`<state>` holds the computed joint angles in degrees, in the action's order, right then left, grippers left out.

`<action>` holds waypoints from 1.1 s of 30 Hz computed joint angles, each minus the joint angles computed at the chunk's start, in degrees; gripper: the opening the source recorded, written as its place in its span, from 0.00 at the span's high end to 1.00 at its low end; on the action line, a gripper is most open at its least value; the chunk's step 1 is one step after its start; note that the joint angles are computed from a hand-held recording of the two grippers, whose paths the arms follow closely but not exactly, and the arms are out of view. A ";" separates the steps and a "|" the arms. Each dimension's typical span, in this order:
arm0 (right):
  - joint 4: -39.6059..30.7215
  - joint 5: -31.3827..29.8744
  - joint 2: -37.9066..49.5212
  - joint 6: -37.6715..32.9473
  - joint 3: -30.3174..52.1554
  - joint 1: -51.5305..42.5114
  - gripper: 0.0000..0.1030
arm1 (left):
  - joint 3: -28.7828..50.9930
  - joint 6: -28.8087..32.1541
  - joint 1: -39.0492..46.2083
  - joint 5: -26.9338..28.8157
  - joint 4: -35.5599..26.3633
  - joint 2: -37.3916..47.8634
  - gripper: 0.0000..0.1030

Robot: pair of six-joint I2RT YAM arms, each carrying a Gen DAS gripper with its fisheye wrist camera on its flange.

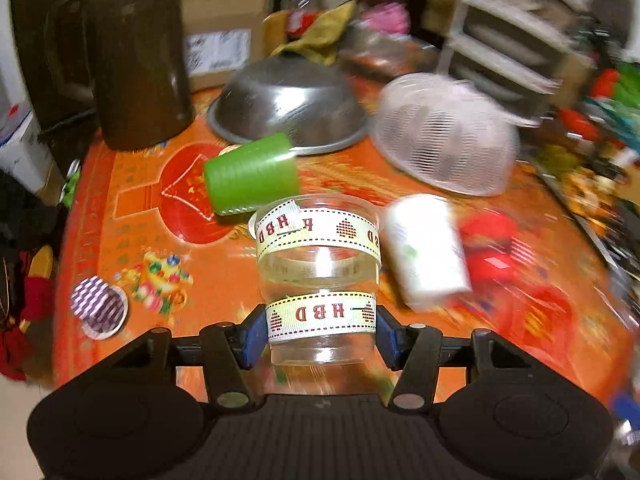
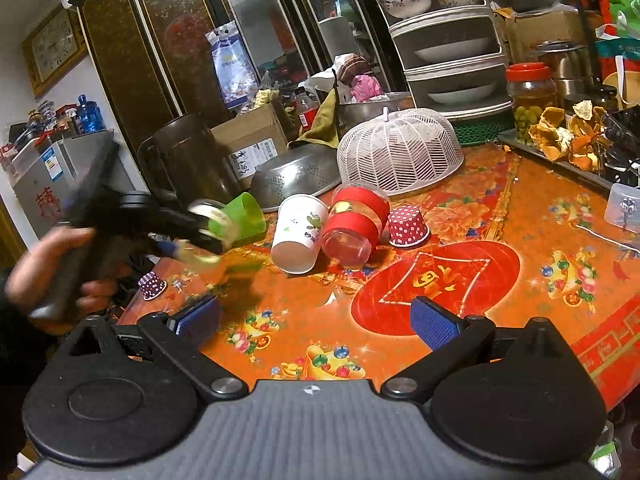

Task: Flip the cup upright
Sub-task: 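Move the left gripper to the clear HBD cup and grasp it, then lift the HBD cup with the left gripper while the right gripper approaches it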

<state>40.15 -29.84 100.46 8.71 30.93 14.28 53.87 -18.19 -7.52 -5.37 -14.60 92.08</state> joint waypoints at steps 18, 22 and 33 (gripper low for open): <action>0.73 -1.28 1.37 2.93 -5.20 -2.54 0.01 | -29.26 -22.02 -24.68 -6.21 8.42 -21.97 0.44; -9.04 -2.68 1.16 2.92 -1.31 -1.62 0.01 | -30.17 -23.28 -26.57 -6.48 10.71 -19.05 0.44; -34.23 -13.05 4.24 7.00 12.69 3.23 0.01 | -35.22 -26.34 -25.86 -1.82 22.47 -15.51 0.45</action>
